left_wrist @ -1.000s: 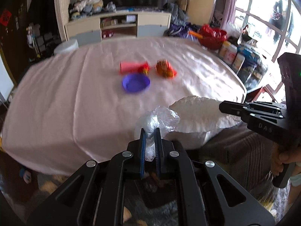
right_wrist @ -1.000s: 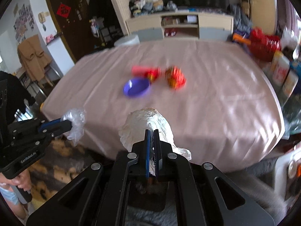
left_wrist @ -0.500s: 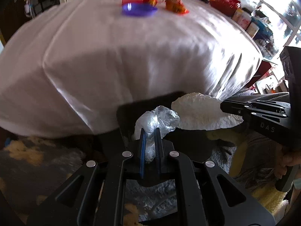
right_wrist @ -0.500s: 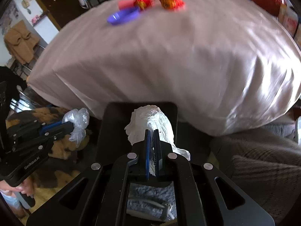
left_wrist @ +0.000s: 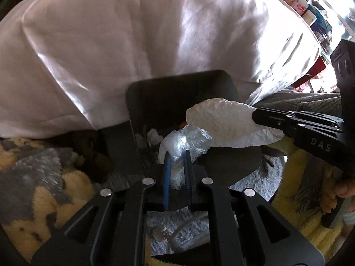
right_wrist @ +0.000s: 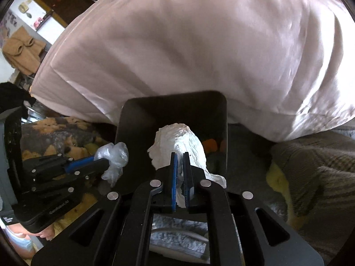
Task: Collect trash
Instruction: 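Carry the clear bag and white wrapper over the black bin and open both tools, then raise both open tools back toward the table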
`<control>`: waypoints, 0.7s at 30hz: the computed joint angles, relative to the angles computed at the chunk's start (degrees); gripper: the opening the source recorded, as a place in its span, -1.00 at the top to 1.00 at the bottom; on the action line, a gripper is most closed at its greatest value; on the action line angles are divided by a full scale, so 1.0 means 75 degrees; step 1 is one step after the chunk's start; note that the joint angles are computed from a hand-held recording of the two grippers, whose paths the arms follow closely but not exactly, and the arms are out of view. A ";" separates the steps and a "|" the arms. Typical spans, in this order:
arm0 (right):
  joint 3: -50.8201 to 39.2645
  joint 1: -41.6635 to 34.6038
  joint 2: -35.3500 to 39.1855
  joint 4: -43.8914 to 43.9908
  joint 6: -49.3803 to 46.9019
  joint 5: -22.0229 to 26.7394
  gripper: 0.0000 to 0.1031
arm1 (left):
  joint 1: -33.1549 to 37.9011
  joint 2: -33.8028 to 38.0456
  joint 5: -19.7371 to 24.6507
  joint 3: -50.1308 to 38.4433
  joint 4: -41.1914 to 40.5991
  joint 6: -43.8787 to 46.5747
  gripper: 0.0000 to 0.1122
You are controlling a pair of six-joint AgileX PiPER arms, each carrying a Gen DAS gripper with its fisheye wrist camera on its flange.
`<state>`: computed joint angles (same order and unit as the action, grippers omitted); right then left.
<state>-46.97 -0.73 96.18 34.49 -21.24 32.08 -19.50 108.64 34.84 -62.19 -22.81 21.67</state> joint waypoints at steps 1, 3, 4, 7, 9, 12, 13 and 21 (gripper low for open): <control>-0.0025 -0.0028 0.0034 0.0077 -0.0047 0.0033 0.83 | 0.0018 -0.0006 0.0014 0.0008 -0.0028 0.0021 0.68; -0.0079 -0.0128 0.0111 0.0269 -0.0224 0.0087 0.82 | 0.0054 -0.0024 0.0038 0.0004 -0.0082 0.0069 0.53; -0.0113 -0.0152 0.0156 0.0339 -0.0279 0.0100 0.82 | 0.0059 -0.0038 0.0022 0.0021 -0.0097 0.0089 0.42; -0.0099 -0.0216 0.0156 0.0388 -0.0295 0.0083 0.61 | 0.0037 -0.0067 -0.0004 0.0031 -0.0001 0.0010 0.27; -0.0065 -0.0247 0.0117 0.0396 -0.0230 0.0018 0.01 | 0.0034 -0.0105 -0.0003 0.0035 0.0046 -0.0071 0.24; -0.0027 -0.0263 -0.0015 0.0321 -0.0083 -0.0120 -0.21 | 0.0067 -0.0165 0.0024 0.0010 0.0065 -0.0172 0.12; -0.0054 -0.0303 -0.0047 0.0309 -0.0033 -0.0081 -0.22 | 0.0079 -0.0204 0.0044 0.0000 0.0066 -0.0201 0.04; -0.0585 -0.0489 -0.0722 -0.0562 0.0869 0.0267 -0.76 | -0.0004 -0.0616 0.0302 -0.0355 0.0436 -0.0554 -0.54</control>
<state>-51.35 -4.40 90.76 30.27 -14.72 34.08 -19.53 104.02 37.10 -64.85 -19.54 17.52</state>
